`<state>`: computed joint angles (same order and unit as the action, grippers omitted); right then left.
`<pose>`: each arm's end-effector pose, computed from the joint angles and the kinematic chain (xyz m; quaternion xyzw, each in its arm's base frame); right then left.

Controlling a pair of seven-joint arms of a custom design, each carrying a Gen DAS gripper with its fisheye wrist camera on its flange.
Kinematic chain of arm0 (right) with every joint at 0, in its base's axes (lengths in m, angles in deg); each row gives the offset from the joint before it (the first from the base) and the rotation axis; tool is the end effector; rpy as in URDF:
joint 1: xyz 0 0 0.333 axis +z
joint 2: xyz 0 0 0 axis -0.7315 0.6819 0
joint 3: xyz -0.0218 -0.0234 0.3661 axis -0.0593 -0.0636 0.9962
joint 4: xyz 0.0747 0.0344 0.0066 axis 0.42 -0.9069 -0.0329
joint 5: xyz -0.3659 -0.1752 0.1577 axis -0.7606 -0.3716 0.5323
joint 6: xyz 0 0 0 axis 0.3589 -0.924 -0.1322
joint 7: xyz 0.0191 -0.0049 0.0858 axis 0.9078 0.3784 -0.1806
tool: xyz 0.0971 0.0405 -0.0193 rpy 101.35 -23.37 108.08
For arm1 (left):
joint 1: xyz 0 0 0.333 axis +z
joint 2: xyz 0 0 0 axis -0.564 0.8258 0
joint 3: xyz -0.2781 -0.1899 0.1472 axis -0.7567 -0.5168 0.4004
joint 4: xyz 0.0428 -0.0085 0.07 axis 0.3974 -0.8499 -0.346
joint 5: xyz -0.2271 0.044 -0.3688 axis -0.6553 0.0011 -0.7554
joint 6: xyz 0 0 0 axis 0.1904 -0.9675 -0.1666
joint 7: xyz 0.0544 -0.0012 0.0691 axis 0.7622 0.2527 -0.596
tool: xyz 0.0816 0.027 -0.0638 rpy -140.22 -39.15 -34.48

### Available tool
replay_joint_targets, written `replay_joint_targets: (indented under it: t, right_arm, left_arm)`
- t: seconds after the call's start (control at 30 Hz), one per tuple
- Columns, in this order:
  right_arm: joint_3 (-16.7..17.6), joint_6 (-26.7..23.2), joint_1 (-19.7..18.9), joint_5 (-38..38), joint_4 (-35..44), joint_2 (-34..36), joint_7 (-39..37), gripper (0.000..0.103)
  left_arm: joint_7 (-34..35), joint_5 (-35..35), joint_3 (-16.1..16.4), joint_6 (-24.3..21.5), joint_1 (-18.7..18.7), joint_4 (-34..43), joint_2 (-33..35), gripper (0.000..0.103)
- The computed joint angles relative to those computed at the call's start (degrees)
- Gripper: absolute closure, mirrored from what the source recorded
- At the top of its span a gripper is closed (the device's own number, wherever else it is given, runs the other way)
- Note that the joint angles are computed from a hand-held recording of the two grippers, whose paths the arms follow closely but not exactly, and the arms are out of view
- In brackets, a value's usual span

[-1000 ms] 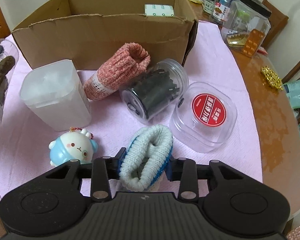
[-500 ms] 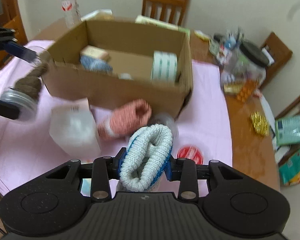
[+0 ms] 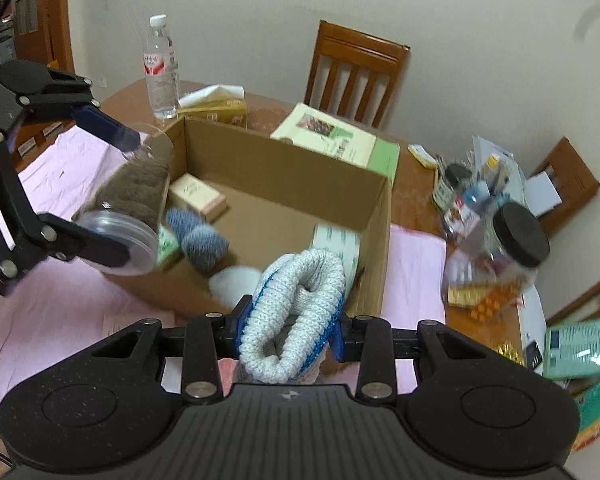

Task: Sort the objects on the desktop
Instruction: 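Carry the jar and baby sock into the cardboard box and open both tools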

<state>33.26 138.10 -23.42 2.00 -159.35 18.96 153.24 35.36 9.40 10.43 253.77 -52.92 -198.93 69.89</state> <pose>0.5932 0.3996 0.5041 -0.8763 0.3372 -0.1927 0.2852 0.5400 -0.3447 0.5050 -0.4966 0.7803 -0.3116 0.2179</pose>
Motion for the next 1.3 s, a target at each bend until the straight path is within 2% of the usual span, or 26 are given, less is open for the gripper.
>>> replay_joint_targets:
  t: [0.1, 0.13, 0.23, 0.3, 0.53, 0.77, 0.87, 1.03, 1.1, 1.17, 1.27, 1.3]
  right_arm:
    - [0.9, -0.5, -0.5, 1.2, 3.2, 2.3, -2.3, 0.058]
    - [0.9, -0.4, -0.5, 1.3, 4.0, 2.9, -2.5, 0.048]
    - [1.0, 0.6, -0.5, 1.2, 5.2, 4.1, -3.3, 0.026]
    - [1.8, 0.8, -1.2, 2.5, 5.6, 4.6, -4.5, 0.022]
    - [2.4, 0.1, -2.5, 5.8, 4.9, 4.7, -5.4, 0.014]
    - [2.2, 0.8, -2.9, 6.8, 3.3, 3.7, -4.8, 0.003]
    - [2.3, 0.4, -3.0, 7.5, 2.6, 3.0, -4.7, 0.002]
    - [2.6, 1.8, -3.2, 9.0, -0.7, 1.1, -5.6, 0.000]
    - [2.1, 2.9, -2.6, 8.2, -2.7, 0.3, -4.8, 0.000]
    - [1.0, 3.3, -1.4, 6.4, -4.6, -0.5, -2.1, 0.000]
    - [1.6, 4.0, -1.7, 7.0, -7.6, -2.0, -2.3, 0.000]
    - [0.4, 4.5, -0.5, 4.6, -8.6, -2.3, 0.1, 0.000]
  left_arm:
    - [0.1, 0.0, 0.5, -0.7, 0.1, 1.7, 1.5, 0.008]
    - [0.3, -0.2, 0.6, -0.9, 0.0, 2.2, 2.0, 0.008]
    - [0.6, -0.9, 1.4, -1.4, -0.2, 3.7, 3.3, 0.008]
    - [0.6, -1.1, 2.0, -1.8, -0.6, 5.1, 4.6, 0.008]
    - [-3.5, -0.1, 4.9, -3.2, -2.5, 8.7, 7.9, 0.006]
    - [-4.3, -1.3, 5.0, -5.4, -2.9, 8.8, 7.6, 0.006]
    - [-4.0, -2.1, 4.2, -7.4, -2.7, 8.4, 6.8, 0.006]
    - [-6.6, 0.8, 3.2, -9.5, -3.2, 6.4, 4.8, 0.006]
    - [-9.4, 3.1, 2.9, -10.0, -3.5, 5.0, 3.7, 0.006]
    - [-8.9, 2.4, 1.6, -10.4, -3.1, 3.7, 2.5, 0.006]
    - [-11.9, 5.1, 0.6, -10.6, -3.0, 1.6, 0.5, 0.006]
    - [-11.9, 4.7, 0.1, -10.6, -2.8, 0.9, 0.0, 0.006]
